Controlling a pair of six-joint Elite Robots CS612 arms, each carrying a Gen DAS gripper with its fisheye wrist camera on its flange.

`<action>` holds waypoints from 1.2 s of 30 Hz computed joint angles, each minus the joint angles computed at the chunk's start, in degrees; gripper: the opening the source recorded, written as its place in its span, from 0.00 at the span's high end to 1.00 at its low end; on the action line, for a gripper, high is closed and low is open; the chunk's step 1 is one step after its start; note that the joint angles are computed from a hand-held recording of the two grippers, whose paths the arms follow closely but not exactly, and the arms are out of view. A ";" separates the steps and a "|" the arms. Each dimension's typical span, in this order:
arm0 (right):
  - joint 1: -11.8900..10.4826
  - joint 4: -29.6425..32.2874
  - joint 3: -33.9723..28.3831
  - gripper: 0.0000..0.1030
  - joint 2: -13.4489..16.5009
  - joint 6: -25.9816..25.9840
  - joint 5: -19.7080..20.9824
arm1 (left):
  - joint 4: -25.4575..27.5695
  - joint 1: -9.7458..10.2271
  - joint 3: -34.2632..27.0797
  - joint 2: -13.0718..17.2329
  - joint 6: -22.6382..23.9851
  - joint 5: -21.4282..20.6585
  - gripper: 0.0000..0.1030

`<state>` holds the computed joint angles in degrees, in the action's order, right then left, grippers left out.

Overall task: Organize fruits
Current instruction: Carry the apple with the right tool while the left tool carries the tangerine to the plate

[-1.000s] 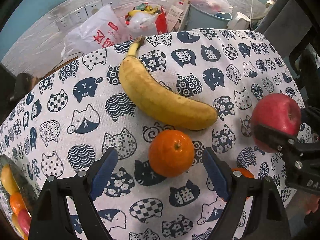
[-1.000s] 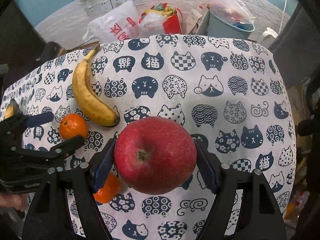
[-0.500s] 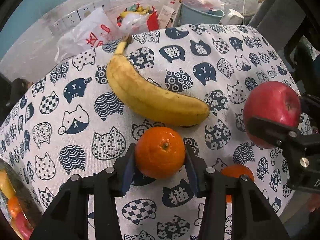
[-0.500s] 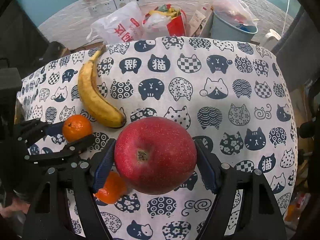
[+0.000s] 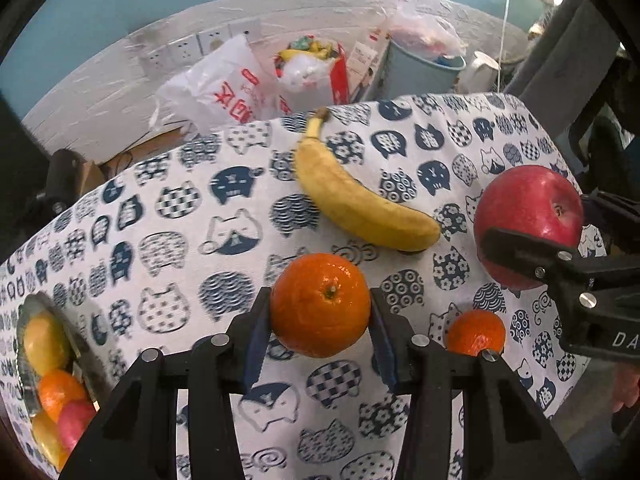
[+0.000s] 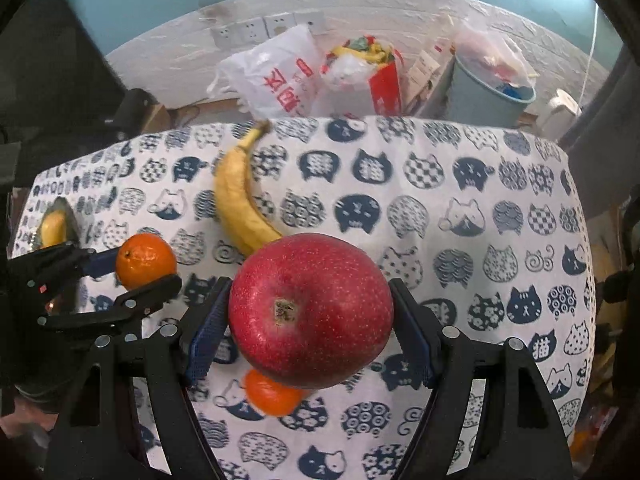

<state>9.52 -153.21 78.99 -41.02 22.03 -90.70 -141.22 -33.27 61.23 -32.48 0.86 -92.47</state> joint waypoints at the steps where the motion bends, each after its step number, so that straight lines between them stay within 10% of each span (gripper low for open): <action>1: 0.16 -0.21 -0.32 0.26 0.05 -0.35 0.15 | -0.34 0.20 0.46 -0.35 -0.29 -0.04 0.54; 36: 6.94 3.97 -17.59 0.26 6.91 -9.63 3.31 | -11.95 7.64 13.77 -8.99 -10.51 2.95 0.54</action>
